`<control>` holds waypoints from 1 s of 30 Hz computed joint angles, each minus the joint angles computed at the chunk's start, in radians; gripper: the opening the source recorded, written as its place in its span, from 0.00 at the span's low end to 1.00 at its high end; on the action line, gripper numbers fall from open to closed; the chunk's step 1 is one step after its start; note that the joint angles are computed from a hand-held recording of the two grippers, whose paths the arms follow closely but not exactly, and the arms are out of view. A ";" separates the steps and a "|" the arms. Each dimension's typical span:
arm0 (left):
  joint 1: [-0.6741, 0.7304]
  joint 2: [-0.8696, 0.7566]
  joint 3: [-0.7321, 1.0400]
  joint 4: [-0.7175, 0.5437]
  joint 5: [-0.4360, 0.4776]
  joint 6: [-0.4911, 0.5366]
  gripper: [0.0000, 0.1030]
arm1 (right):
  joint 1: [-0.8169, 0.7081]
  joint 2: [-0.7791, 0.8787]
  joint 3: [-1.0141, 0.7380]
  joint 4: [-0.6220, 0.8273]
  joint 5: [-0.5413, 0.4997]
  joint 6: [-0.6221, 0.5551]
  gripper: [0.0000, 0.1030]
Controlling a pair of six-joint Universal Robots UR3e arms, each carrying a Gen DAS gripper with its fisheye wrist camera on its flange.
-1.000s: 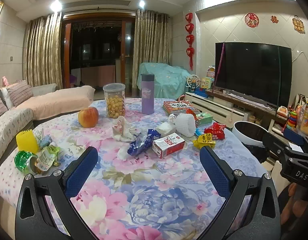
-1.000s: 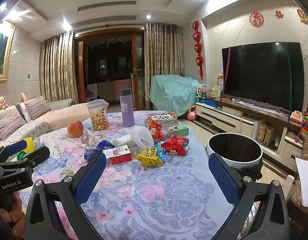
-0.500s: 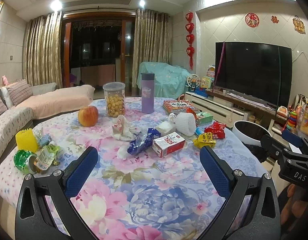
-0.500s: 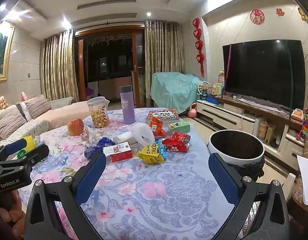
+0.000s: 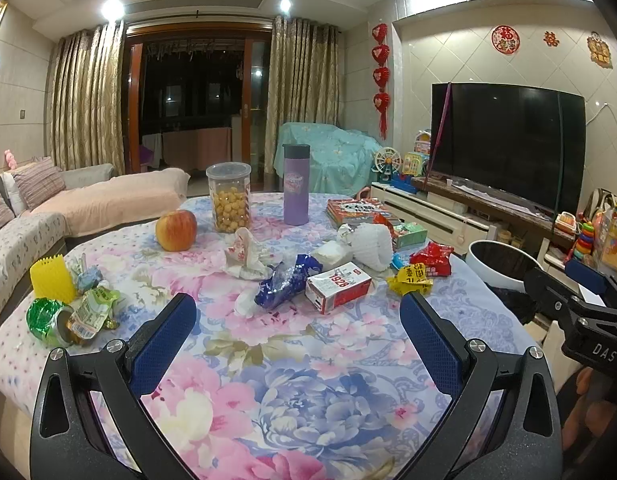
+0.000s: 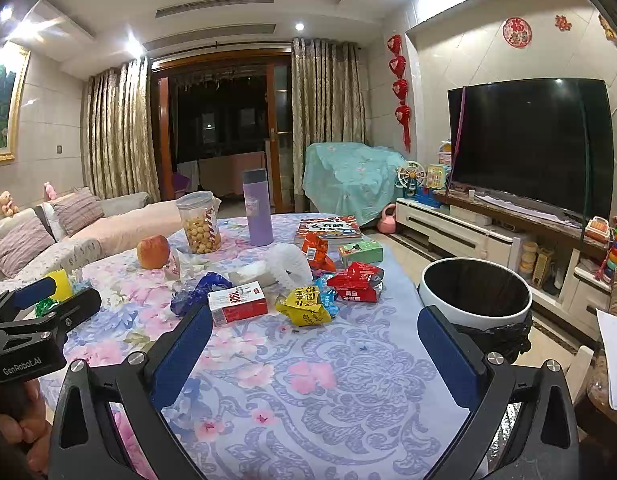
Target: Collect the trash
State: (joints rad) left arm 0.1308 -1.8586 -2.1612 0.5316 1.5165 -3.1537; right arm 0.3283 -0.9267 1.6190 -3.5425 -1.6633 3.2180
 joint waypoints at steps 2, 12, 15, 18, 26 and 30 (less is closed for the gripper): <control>0.001 0.000 0.001 -0.002 -0.001 -0.001 1.00 | 0.002 0.004 -0.010 0.005 0.000 0.001 1.00; 0.003 -0.014 0.007 -0.004 -0.006 0.003 1.00 | -0.013 0.003 0.000 -0.003 0.028 0.010 1.00; 0.006 -0.014 0.009 -0.011 -0.009 0.003 1.00 | -0.014 0.002 -0.003 0.000 0.032 0.012 1.00; 0.013 -0.017 0.013 -0.019 -0.017 0.004 1.00 | -0.014 0.005 -0.006 0.006 0.035 0.014 1.00; 0.027 -0.043 0.050 -0.073 -0.035 -0.001 1.00 | -0.019 0.018 -0.030 0.035 0.054 0.016 1.00; 0.037 -0.064 0.069 -0.087 -0.039 0.000 1.00 | -0.031 0.032 -0.053 0.066 0.083 0.027 1.00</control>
State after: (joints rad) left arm 0.1673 -1.9230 -2.0922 0.4449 1.4771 -3.1539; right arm 0.2978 -0.8947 1.5658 -3.4768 -1.5801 3.2455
